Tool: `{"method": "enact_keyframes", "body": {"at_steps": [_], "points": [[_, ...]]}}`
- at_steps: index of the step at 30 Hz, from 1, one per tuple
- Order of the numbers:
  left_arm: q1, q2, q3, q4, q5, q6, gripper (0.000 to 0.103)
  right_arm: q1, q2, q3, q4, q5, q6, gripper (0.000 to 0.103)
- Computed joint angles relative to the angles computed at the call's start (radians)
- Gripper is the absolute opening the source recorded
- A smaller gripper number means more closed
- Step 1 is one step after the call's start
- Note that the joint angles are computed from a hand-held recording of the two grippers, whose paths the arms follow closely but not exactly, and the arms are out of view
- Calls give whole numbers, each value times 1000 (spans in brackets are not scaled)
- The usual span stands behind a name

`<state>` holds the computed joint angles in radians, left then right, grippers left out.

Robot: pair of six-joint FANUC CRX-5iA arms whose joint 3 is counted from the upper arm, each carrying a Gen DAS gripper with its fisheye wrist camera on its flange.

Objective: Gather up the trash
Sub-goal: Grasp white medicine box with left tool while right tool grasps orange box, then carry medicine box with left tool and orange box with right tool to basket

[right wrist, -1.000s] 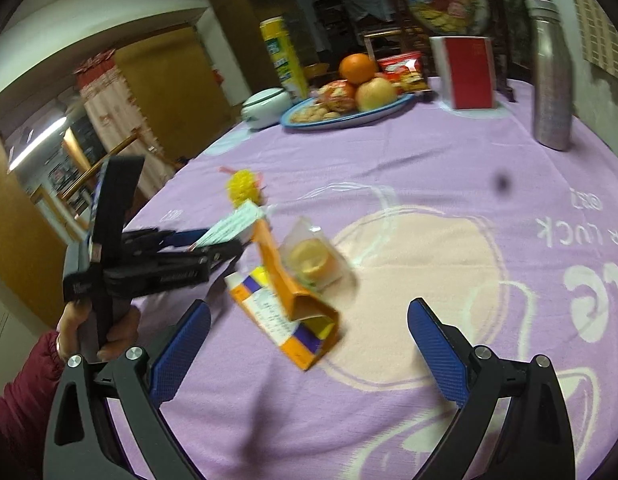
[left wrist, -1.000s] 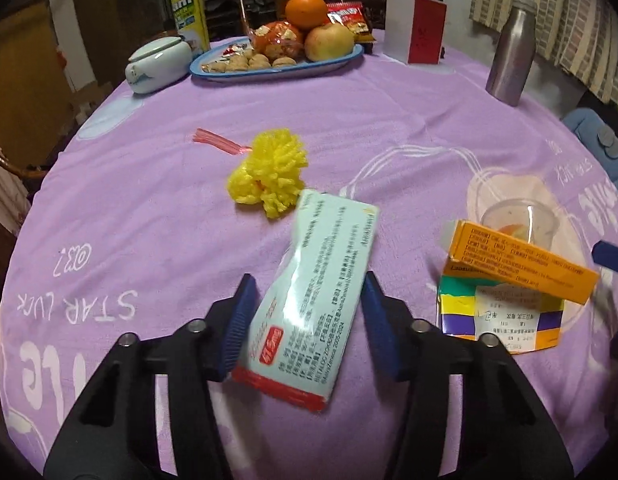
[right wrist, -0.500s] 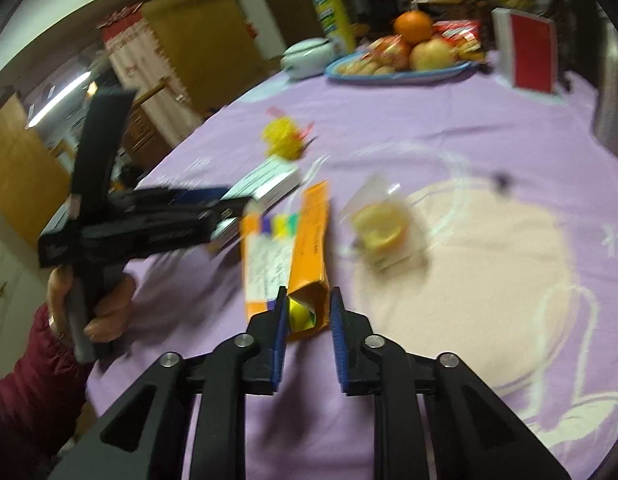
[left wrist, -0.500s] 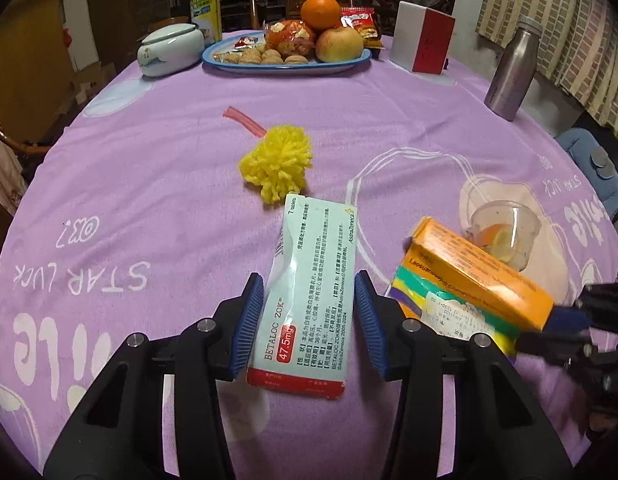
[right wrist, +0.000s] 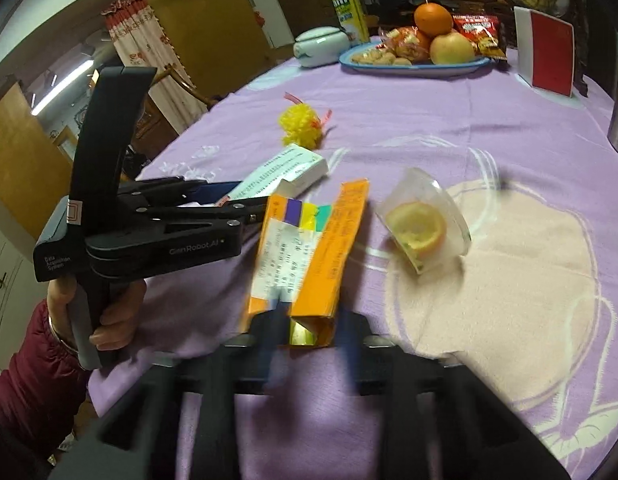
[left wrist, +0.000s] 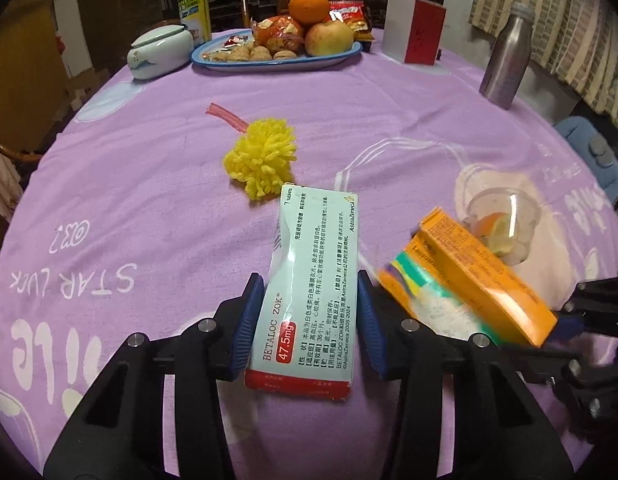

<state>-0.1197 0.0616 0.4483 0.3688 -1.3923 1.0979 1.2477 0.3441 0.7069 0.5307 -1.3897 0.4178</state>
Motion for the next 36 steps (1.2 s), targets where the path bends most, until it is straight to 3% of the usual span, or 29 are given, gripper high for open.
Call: {"method": "enact_keyframes", "body": {"at_steps": [5, 13, 23, 29, 36], "points": [[51, -69, -88, 97, 91, -23, 47, 26, -74, -133, 118, 83, -104, 19], [131, -154, -136, 131, 52, -29, 47, 42, -121, -194, 137, 166, -153, 19], [281, -284, -223, 232, -6, -87, 47, 116, -92, -139, 206, 171, -152, 19], [428, -384, -297, 300, -44, -148, 47, 153, -51, -73, 213, 179, -122, 19], [684, -489, -384, 408, -132, -260, 47, 183, 40, 75, 170, 186, -44, 19]]}}
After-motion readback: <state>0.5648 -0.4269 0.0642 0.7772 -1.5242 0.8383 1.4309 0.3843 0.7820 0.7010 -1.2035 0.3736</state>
